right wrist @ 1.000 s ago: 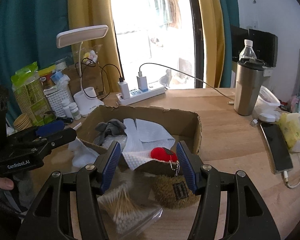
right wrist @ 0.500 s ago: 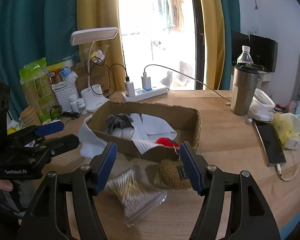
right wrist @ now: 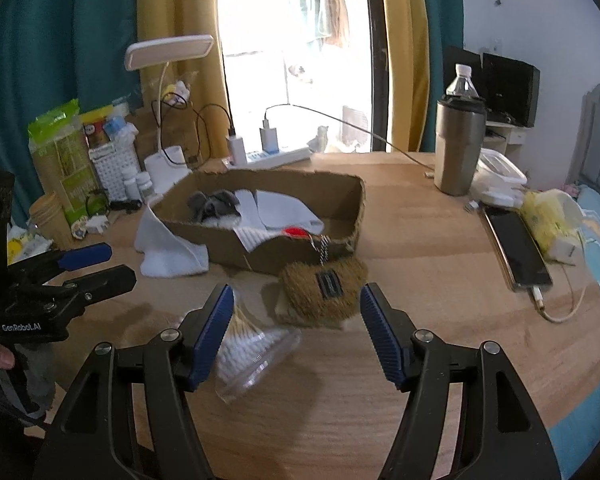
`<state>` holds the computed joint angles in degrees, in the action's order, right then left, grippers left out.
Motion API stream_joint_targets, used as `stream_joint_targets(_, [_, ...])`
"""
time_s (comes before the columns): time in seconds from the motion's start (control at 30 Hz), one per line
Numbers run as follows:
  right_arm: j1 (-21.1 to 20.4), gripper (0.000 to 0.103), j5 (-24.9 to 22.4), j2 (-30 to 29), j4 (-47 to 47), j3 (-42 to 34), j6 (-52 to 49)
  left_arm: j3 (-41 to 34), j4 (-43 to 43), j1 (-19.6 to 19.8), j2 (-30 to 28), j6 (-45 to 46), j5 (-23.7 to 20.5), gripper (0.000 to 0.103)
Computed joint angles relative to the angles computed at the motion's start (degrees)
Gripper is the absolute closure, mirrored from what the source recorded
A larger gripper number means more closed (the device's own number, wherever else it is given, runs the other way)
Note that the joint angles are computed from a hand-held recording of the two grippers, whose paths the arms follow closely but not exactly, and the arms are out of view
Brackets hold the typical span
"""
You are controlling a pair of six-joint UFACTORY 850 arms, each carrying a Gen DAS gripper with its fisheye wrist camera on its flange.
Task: Organize soft objects
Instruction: 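Withdraw both grippers from the box toward the cotton swab bag and teddy bear, then close the right gripper on the brown teddy-bear keychain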
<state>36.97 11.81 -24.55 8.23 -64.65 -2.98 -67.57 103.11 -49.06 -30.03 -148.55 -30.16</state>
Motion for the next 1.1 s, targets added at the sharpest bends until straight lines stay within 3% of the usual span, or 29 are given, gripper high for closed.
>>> stream_joint_targets(0.23, [-0.68,0.034,0.24,0.44,1.78,1.98,-1.31,-0.77,-1.21,-0.59,-1.43,0.74,1.76,0.016])
stream_joint_targets(0.6, [-2.2,0.034,-0.46,-1.25,-5.59,2.73,7.38,-3.48,-5.15,-0.67,-4.02,5.55,3.98,0.016])
stream_joint_targets(0.77, [-3.32,0.033,-0.22,-2.42,-12.73,2.08,15.14,-5.2,-7.81,-0.81,-5.46,9.05,4.88,0.016])
stream_joint_targets(0.87, [-4.03,0.021,1.06,-3.69,-21.44,0.39,23.79,-5.69,-9.3,-0.87,-5.89,10.5,4.69,0.015])
stream_joint_targets(1.1, [-3.91,0.02,1.76,-7.8,-29.54,-5.61,29.84,-5.41,-10.34,-0.65,-6.0,10.5,3.62,0.015])
